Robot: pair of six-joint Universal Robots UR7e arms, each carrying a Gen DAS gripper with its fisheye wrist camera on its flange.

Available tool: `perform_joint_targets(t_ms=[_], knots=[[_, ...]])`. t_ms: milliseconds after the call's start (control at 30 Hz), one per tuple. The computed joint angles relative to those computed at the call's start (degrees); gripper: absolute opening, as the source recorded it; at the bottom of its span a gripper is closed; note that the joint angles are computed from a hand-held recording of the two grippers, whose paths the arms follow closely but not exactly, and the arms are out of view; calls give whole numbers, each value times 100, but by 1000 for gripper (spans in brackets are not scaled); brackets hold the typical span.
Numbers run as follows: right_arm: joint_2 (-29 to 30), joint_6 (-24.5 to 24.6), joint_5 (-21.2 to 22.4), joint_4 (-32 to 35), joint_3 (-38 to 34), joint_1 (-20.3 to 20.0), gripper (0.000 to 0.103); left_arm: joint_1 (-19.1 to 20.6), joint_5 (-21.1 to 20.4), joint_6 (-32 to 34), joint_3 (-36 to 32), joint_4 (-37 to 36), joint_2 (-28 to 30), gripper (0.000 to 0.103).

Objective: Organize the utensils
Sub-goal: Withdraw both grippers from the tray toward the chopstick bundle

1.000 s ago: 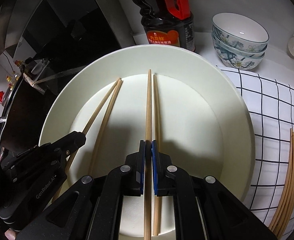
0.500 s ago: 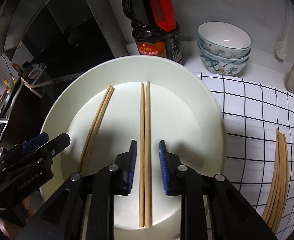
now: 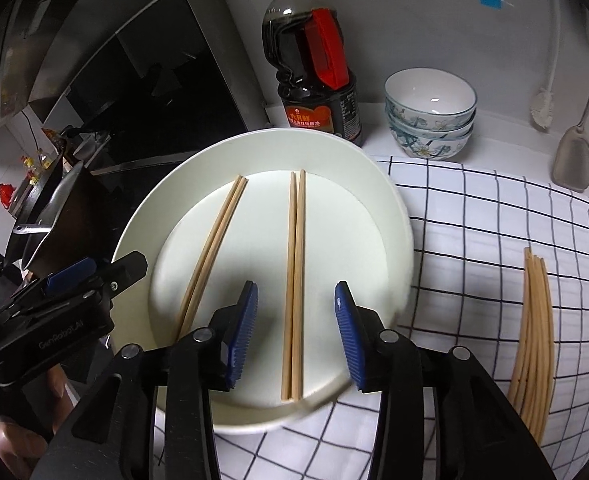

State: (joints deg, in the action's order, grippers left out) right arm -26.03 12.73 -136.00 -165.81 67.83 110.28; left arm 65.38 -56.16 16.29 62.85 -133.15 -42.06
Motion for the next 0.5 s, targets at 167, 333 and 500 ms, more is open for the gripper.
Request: perform_joint_targets(t_ms=[167,333,500], knots=[[-227,-41,-55,-258,403,83,42,-87,-52,-84,397,-206,-259,84],[-453,-27,-98,-465,826,156,43,-223,-12,-112,833,-484,-503,88],[-695,9,-154,-715,1294,234,48,-356,4,-135,1220,-649,-706,91]])
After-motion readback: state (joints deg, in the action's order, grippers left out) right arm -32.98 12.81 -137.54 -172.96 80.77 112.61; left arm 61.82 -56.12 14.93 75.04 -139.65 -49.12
